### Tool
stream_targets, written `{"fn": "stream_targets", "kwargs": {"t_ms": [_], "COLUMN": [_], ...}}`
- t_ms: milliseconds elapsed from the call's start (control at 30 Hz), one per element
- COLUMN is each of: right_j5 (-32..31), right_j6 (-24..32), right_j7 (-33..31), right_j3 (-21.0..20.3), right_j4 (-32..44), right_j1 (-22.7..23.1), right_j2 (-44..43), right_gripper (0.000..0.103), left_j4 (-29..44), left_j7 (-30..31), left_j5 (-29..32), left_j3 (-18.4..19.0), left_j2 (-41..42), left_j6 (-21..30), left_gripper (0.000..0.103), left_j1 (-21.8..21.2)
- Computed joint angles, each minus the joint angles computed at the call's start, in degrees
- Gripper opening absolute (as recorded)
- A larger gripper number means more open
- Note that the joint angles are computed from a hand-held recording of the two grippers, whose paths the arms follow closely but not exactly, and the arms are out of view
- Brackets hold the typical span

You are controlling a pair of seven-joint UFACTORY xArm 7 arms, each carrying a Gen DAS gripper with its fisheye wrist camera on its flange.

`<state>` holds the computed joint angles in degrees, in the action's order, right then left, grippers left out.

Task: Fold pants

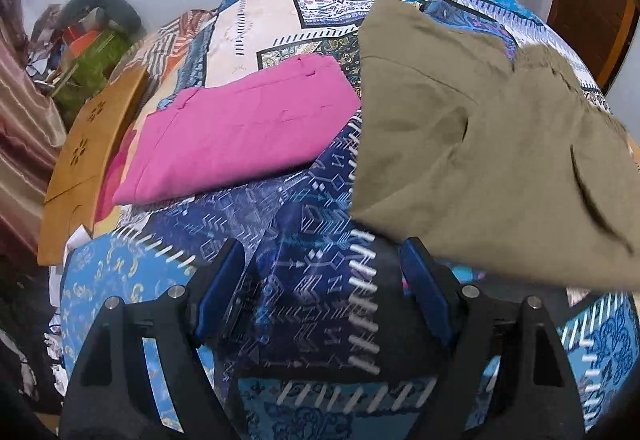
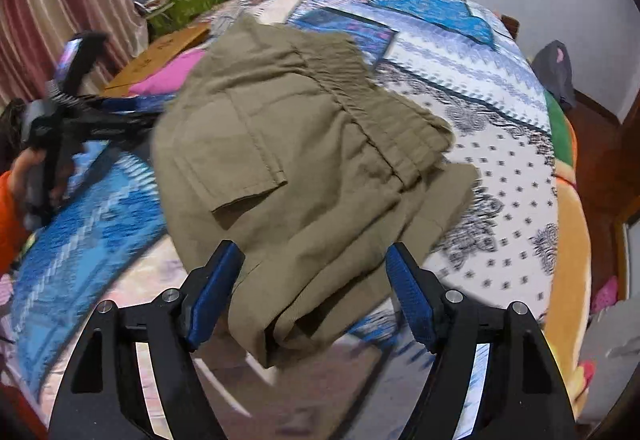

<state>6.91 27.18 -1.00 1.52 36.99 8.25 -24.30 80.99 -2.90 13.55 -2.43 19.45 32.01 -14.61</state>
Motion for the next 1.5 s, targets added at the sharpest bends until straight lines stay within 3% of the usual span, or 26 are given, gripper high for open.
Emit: {"fn": "stream_targets", "kwargs": {"t_ms": [67, 167, 433, 567, 900, 1000, 1133, 1233, 1333, 1433, 1500], "right_j5": [-4.4, -4.8, -2.2, -3.3, -5.9, -8.5, -0.2, 2.6, -1.2, -5.6, -7.6], "right_j6": [0.7, 4.4, 0.2, -2.6, -1.9, -0.8, -0.4, -1.5, -3.1, -2.6, -2.2], "right_j7": [2.9, 4.2, 3.3, 2.9, 3.2, 4.1, -3.3, -6.3, -3.7, -0.4, 0.8], "right_j3": [1.6, 0.3, -0.2, 1.3, 2.3, 1.8, 2.7, 2.9, 2.2, 1.8, 1.6], "right_j4": [0.9, 3.1, 6.6, 12.8, 27.4, 30.2, 32.0, 31.0, 29.7, 30.6, 31.2], "right_j1": [-3.5, -4.8, -2.6, -1.6, -0.7, -0.5, -2.1, -2.4, -1.6, -0.9, -0.7], "right_j2": [1.1, 1.7, 0.0, 6.4, 23.8, 27.1, 30.2, 30.2, 29.4, 30.1, 30.1], "right_gripper": [0.071, 0.058, 0.06, 0.066, 0.066, 0.066, 0.066, 0.06, 0.05, 0.049, 0.049], "left_j4": [-1.3, -2.2, -3.7, -1.8, 3.9, 5.4, 7.1, 7.8, 7.0, 5.5, 5.5], "left_j7": [-1.1, -1.1, 6.7, 8.7, 12.3, 11.6, 11.4, 11.8, 10.7, 7.8, 7.7], "left_j5": [0.6, -0.7, -9.6, -10.8, -15.6, -15.3, -16.6, -18.0, -16.4, -11.2, -11.0], "left_j3": [0.4, -0.2, -3.9, -4.2, -4.8, -4.0, -4.3, -4.5, -3.4, -1.3, -1.7], "left_j2": [-1.1, -2.6, -6.2, -4.4, 2.0, 3.6, 5.6, 6.3, 6.1, 5.4, 5.3], "left_j6": [-0.6, -0.6, -4.4, -4.0, -0.7, -0.8, 0.7, 1.2, 0.3, -2.0, -2.0], "left_gripper": [0.082, 0.081, 0.081, 0.081, 0.081, 0.081, 0.081, 0.081, 0.082, 0.082, 0.081], "left_j1": [-0.3, 0.5, 2.6, 1.5, 2.0, 1.4, 2.1, 2.9, 2.0, -0.3, 0.1]}}
